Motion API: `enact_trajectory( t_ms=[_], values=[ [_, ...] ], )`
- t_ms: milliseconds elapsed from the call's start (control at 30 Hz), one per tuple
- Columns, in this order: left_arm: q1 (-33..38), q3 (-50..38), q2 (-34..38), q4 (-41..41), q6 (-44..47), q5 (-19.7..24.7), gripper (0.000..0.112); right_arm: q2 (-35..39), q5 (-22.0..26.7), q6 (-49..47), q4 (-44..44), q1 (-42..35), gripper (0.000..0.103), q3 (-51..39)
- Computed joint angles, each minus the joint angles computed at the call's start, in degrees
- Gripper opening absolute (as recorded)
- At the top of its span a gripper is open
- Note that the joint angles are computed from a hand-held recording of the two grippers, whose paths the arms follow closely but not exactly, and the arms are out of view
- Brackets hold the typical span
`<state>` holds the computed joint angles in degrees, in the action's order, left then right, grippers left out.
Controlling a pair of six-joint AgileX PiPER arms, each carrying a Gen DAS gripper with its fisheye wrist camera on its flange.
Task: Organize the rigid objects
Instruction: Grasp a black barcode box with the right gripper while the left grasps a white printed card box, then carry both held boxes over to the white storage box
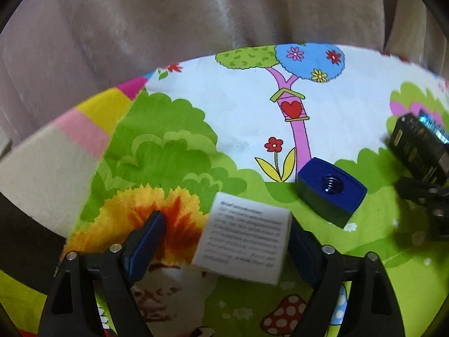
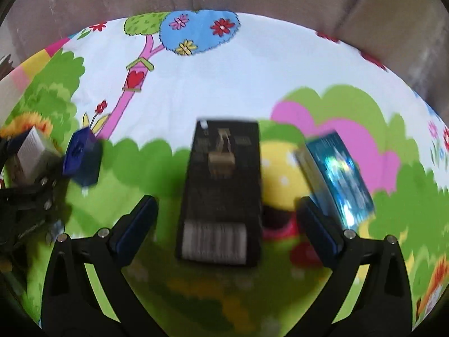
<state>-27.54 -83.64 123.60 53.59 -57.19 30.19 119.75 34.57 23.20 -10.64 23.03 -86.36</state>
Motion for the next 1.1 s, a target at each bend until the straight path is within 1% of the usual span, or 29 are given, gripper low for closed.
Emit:
enact_trajectory(
  t_ms=[33,67,100,133,167,200,233,267,300,333,400,433,500,533,567,600,633,700,733,833,900,933,1000,1100],
  values=[
    [1.2,1.1,-0.9,-4.3,3.2,-2.3,0.041,-1.2,-2.5,0.0,-0.9,0.3,0.044,1.9],
    [1.9,2.5,-1.8,-6.3,4.7,-4.5,0.042,-2.4,-2.7,-0.6,-0.9,0.6,0.042,2.8],
    [2.7,4.6,-3.2,-10.0,8.0,-6.9,0.042,-3.9,-2.0,-2.6,1.5,0.9,0.042,4.3],
    [2.9,7.2,-4.8,-11.7,9.2,-9.0,0.042,-6.6,-3.7,-4.4,3.9,1.2,0.042,7.8],
    [3.0,10.6,-6.8,-12.2,8.6,-11.2,0.042,-9.1,-5.4,-4.2,4.0,1.9,0.042,11.5],
    [2.9,14.2,-8.9,-12.1,7.1,-13.3,0.042,-12.7,-7.1,-1.7,1.9,3.3,0.042,16.8],
    [2.6,18.6,-11.2,-10.1,3.3,-16.0,0.042,-15.7,-8.8,0.3,0.7,4.5,0.043,21.4],
    [1.9,21.9,-13.0,-5.8,-2.5,-17.4,0.042,-18.4,-10.5,2.5,-0.3,5.4,0.043,25.4],
    [1.2,24.9,-14.6,-1.2,-8.2,-18.2,0.042,-21.3,-12.3,6.2,-3.0,6.6,0.043,29.4],
    [0.3,28.1,-16.6,3.1,-13.9,-19.0,0.042,-24.4,-13.0,11.0,-6.5,8.3,0.043,33.2],
    [-2.2,33.4,-20.3,11.7,-25.4,-18.5,0.042,-30.2,-13.6,17.8,-10.0,11.3,0.043,39.7],
    [-3.1,35.4,-21.6,16.4,-31.1,-18.2,0.042,-31.2,-13.4,21.9,-13.0,12.9,0.043,41.1],
    [-5.9,40.6,-25.1,24.5,-42.6,-16.6,0.042,-33.2,-11.1,29.3,-19.0,16.2,0.043,43.1],
    [-7.2,43.0,-26.8,27.7,-47.2,-16.0,0.042,-34.9,-9.7,32.0,-20.2,18.5,0.043,44.3],
    [-9.1,45.9,-28.9,28.5,-50.1,-15.0,0.042,-36.5,-8.8,34.2,-21.0,20.2,0.043,45.7],
    [-10.4,48.3,-31.6,27.9,-50.7,-14.4,0.042,-38.0,-7.0,37.3,-22.5,22.7,0.043,46.8],
    [-12.0,50.4,-33.2,29.0,-53.3,-13.7,0.042,-39.6,-5.1,40.3,-23.9,25.3,0.043,47.9],
    [-17.0,55.5,-37.3,30.3,-58.1,-10.5,0.042,-41.8,-1.0,47.7,-27.3,31.8,0.043,49.6],
    [-20.2,57.8,-39.2,29.9,-59.4,-8.4,0.042,-42.9,1.0,51.0,-28.2,35.1,0.043,50.4],
    [-26.8,61.8,-43.0,27.2,-60.9,-4.6,0.042,-45.6,8.9,59.5,-29.4,45.9,0.043,51.6],
    [-31.2,63.6,-44.5,25.4,-61.8,-1.5,0.042,-46.6,11.4,62.6,-28.9,50.3,0.043,51.8],
    [-32.2,64.2,-45.1,24.7,-61.8,-1.1,0.042,-46.5,13.9,65.1,-28.9,53.7,0.043,51.4],
    [-35.9,65.7,-46.8,22.6,-62.6,1.0,0.042,-46.2,16.2,67.2,-28.2,57.1,0.043,50.6],
    [-39.1,67.2,-50.0,18.9,-61.4,2.1,0.042,-44.6,19.0,69.0,-27.3,61.6,0.043,48.7]
  ],
)
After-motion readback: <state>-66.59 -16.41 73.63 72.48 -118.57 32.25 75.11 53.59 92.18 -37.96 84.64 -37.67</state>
